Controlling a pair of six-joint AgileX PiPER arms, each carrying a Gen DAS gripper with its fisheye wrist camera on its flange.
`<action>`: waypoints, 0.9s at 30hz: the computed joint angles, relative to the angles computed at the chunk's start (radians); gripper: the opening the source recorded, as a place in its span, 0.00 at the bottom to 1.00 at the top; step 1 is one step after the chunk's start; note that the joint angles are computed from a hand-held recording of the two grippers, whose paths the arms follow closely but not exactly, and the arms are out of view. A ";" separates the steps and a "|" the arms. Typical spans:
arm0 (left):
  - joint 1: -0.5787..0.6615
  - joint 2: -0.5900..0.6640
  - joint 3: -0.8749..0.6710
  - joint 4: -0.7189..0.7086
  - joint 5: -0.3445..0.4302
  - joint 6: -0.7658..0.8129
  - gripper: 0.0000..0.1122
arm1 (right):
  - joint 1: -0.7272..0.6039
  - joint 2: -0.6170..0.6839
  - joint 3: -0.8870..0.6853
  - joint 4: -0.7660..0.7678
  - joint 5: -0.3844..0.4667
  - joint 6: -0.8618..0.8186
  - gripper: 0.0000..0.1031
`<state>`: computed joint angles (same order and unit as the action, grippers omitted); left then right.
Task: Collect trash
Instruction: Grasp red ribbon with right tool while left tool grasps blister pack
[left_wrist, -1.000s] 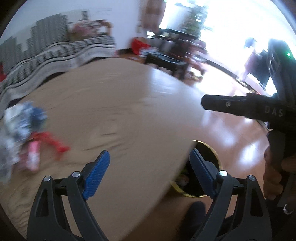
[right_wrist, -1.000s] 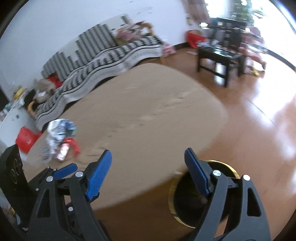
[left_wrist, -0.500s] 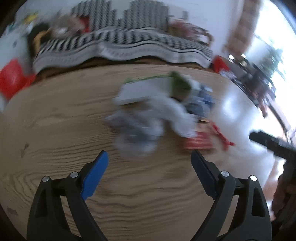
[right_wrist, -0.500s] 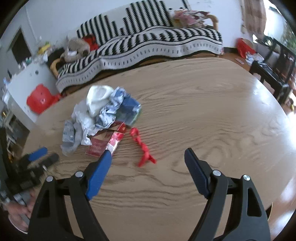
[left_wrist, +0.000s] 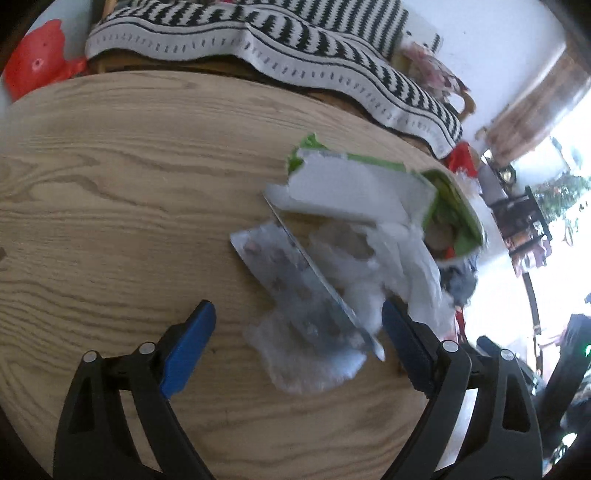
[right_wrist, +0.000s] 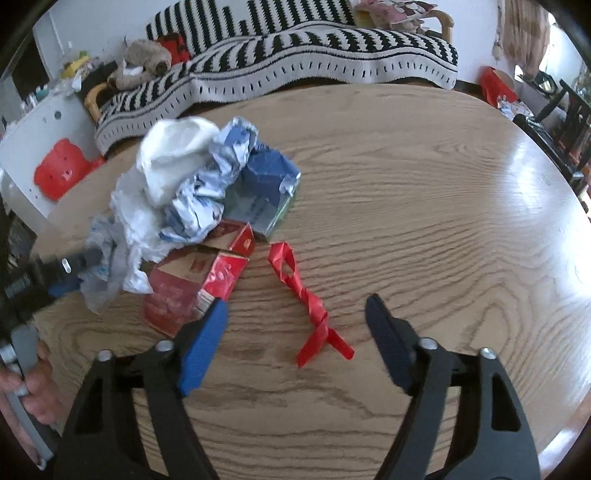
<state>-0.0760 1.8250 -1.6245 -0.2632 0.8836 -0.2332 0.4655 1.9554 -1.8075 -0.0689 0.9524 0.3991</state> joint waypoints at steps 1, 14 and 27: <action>0.002 0.007 -0.007 -0.003 -0.008 -0.006 0.79 | 0.006 0.011 -0.008 -0.010 0.007 -0.001 0.61; -0.036 -0.060 0.030 0.085 -0.019 -0.041 0.15 | 0.039 -0.037 0.050 -0.039 -0.034 -0.015 0.11; -0.105 -0.206 0.095 0.229 -0.045 -0.080 0.15 | 0.031 -0.155 0.141 -0.005 -0.070 -0.024 0.11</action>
